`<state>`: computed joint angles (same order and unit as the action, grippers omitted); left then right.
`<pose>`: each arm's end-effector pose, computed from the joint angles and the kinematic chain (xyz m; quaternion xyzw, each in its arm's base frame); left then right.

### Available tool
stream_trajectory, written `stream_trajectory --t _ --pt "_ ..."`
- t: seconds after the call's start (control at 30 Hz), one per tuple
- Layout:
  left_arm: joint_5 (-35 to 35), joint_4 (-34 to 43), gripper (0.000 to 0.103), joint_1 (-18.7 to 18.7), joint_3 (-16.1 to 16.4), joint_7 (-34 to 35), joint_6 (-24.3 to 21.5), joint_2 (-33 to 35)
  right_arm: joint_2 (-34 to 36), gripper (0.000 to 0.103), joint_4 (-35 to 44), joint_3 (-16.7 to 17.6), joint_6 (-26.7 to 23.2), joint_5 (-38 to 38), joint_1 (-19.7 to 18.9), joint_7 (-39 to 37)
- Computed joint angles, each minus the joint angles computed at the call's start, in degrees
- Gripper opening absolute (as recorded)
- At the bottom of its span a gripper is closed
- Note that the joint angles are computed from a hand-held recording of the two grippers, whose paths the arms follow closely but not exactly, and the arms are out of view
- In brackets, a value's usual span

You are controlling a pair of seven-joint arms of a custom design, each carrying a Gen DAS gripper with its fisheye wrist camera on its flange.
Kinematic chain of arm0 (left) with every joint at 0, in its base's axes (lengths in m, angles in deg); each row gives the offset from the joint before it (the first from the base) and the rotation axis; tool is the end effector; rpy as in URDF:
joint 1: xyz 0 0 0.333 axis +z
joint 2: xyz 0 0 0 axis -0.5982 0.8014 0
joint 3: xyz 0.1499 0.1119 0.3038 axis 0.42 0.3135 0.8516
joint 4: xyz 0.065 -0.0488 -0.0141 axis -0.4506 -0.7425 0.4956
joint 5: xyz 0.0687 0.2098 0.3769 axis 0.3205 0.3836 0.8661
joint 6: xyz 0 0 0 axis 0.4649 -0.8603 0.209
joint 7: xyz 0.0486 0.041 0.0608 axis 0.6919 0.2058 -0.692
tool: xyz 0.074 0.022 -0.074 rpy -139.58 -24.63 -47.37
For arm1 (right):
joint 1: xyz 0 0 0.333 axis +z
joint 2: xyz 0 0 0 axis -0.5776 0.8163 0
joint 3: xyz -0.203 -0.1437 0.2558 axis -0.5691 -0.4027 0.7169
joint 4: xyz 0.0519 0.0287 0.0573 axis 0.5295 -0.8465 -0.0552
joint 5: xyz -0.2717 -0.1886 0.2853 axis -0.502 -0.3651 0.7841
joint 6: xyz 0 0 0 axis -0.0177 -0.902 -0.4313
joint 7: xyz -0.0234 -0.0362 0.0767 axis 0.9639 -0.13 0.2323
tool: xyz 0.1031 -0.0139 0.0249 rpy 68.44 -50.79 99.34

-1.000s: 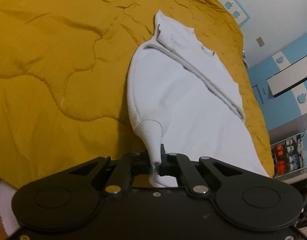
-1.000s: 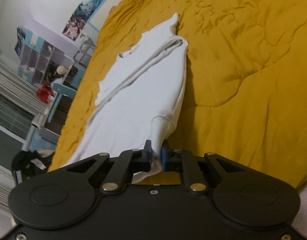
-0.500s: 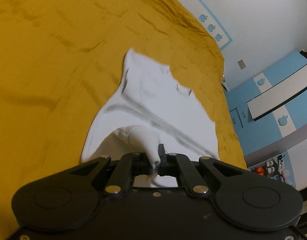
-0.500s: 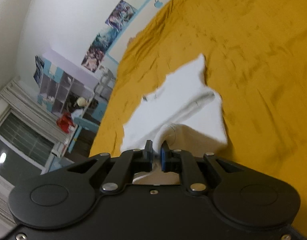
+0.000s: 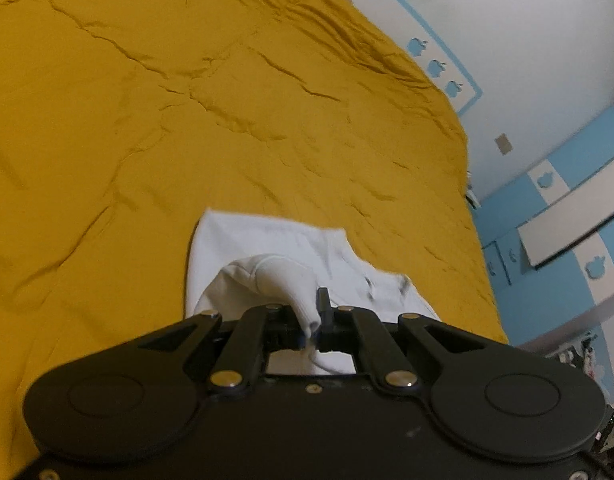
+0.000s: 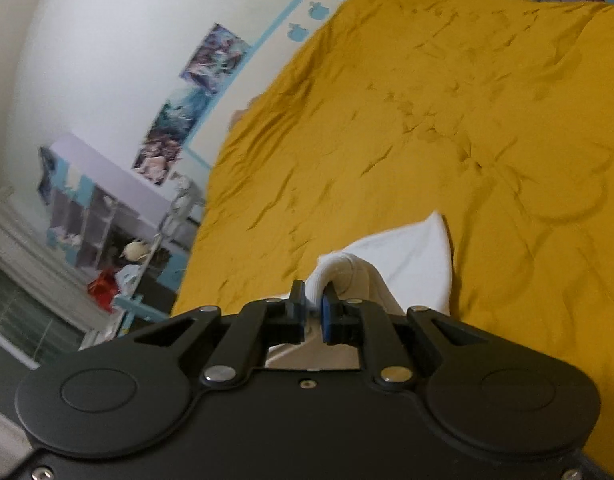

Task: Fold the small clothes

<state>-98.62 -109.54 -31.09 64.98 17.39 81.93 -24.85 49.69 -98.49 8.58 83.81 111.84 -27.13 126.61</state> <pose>0.6913 0.0211 0.5936 -0.7794 0.4394 -0.4424 0.0616 0.6696 0.0996 0.5797 -0.4794 0.6904 -0.0038 0.5417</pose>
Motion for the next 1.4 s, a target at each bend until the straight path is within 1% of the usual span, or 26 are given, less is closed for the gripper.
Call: stream_trajectory --t 0.03,0.1,0.13,0.17,0.2,0.23,0.27,0.3,0.33,0.37,0.4,0.43,0.47,0.5,0.57,0.63,0.7,0.8,0.93,0.97,1.03,1.07,1.1,1.13,1.27,1.4 --pt "1.63 2.25 0.002 -0.29 0.19 -0.91 0.34 2.55 2.67 0.009 2.28 -0.15 0.48 -2.73 0.32 2.29" --pt "7.09 4.18 0.004 -1.55 1.17 -6.33 3.45 5.85 7.26 0.009 6.13 -0.67 0.45 -12.67 0.82 11.26" --pt "9.68 4.39 0.009 -2.2 1.72 -9.11 5.48 6.87 9.05 0.009 7.35 -0.91 1.41 -16.31 1.24 15.25" --pt "14.26 4.22 0.021 -3.61 3.3 -14.09 7.08 7.24 10.42 0.012 8.21 -1.06 1.74 -19.08 1.32 17.58" --pt "20.37 3.01 0.034 -5.66 5.88 -20.89 8.63 6.67 10.89 0.012 8.33 -1.91 1.81 -23.51 2.14 21.78" --pt "23.72 1.48 0.057 -6.39 7.01 -24.39 10.54 5.77 10.83 0.014 8.03 -2.31 1.72 -26.45 2.55 24.66" --pt "25.41 -1.3 0.06 -6.54 7.29 -26.45 13.89 4.13 10.03 0.018 6.77 -1.37 3.11 -26.37 2.13 24.34" --pt "25.41 -3.99 0.06 -5.8 6.53 -26.43 16.32 2.25 8.52 0.028 4.45 0.0 6.43 -25.46 1.68 22.66" --pt "23.65 -6.14 0.06 -4.21 4.73 -23.71 17.11 0.4 6.79 0.034 2.08 1.85 10.26 -23.72 0.86 19.44" --pt "22.54 -7.82 0.06 -3.2 3.66 -21.57 16.46 -1.39 4.85 0.046 -0.1 4.98 14.13 -19.23 -1.04 12.81" --pt "21.03 -9.44 0.06 -2.4 2.8 -19.08 15.22 -3.27 3.38 0.049 -1.19 7.78 16.06 -13.76 -3.1 6.2" --pt "19.25 -11.2 0.06 -1.94 2.21 -16.34 14.14 -5.2 1.86 0.049 -1.85 9.49 15.84 -8.07 -4.58 -0.34" --pt "18.73 -12.96 0.06 -1.87 1.99 -14.76 12.96 -7.11 0.41 0.049 -2.48 9.2 13.68 -6.4 -4.82 -2.88" --pt "19.9 -14.67 0.06 -1.89 1.89 -14.89 11.69 -8.91 -1.8 0.049 -4.21 7.85 10.16 -8.41 -4.39 -1.39" --pt "24.33 -18.51 0.06 -1.45 1.3 -17.92 9.72 -12.64 -5.35 0.049 -7.32 6.12 6.78 -9.73 -3.41 -0.68" --pt "28.26 -22.65 0.06 -0.37 0.26 -22.82 7.9 -16.48 -9.72 0.049 -12.16 4.62 4.49 -17.53 -2.55 6.01" --pt "25.91 -26.66 0.06 -1.09 0.59 -24.24 6.8 -20.12 -13.84 0.049 -17.36 3.56 3.66 -19.36 -1.56 10.3" --pt "16.45 -30.93 0.06 -5.5 3.84 -18.54 5.56 -23.76 -18.71 0.05 -23.42 0.58 0.91 -15.12 1.02 11.3" --pt "16.25 -31.98 0.061 -4.76 2.21 -18.72 5.65 -23.99 -22.0 0.05 -28.55 -1.44 0.6 -14.22 4.42 13.76" --pt "14.63 -32.18 0.065 -5.61 2.68 -17.63 6.38 -23.77 -21.63 0.05 -28.65 -2.16 0.57 -13.49 5.37 14.34" --pt "10.58 -32.94 0.066 -7.36 3.53 -15.61 8.2 -23.51 -21.11 0.05 -29.14 -3.43 1.49 -11.18 7.46 15.56" --pt "9.07 -32.03 0.071 -7.87 3.88 -14.89 8.68 -22.12 -20.69 0.05 -29.21 -4.21 2.26 -9.7 8.66 15.08" --pt "6.77 -31.36 0.072 -8.73 4.58 -13.39 8.52 -21.14 -20.15 0.05 -29.21 -4.55 3.2 -9.85 9.34 15.92" --pt "5.12 -30.83 0.072 -8.94 4.65 -13.02 8.51 -20.23 -19.51 0.05 -28.98 -4.79 3.89 -10.66 9.85 17.17" --pt "-1.16 -28.65 0.073 -8.99 4.47 -12.44 8.06 -16.99 -16.87 0.05 -27.24 -6.49 6.55 -8.05 12.61 17.18" --pt "-5.55 -26.58 0.073 -8.47 3.5 -11.35 11.62 -13.76 -14.14 0.05 -24.88 -6.56 7.96 -5.69 12.65 17.2"
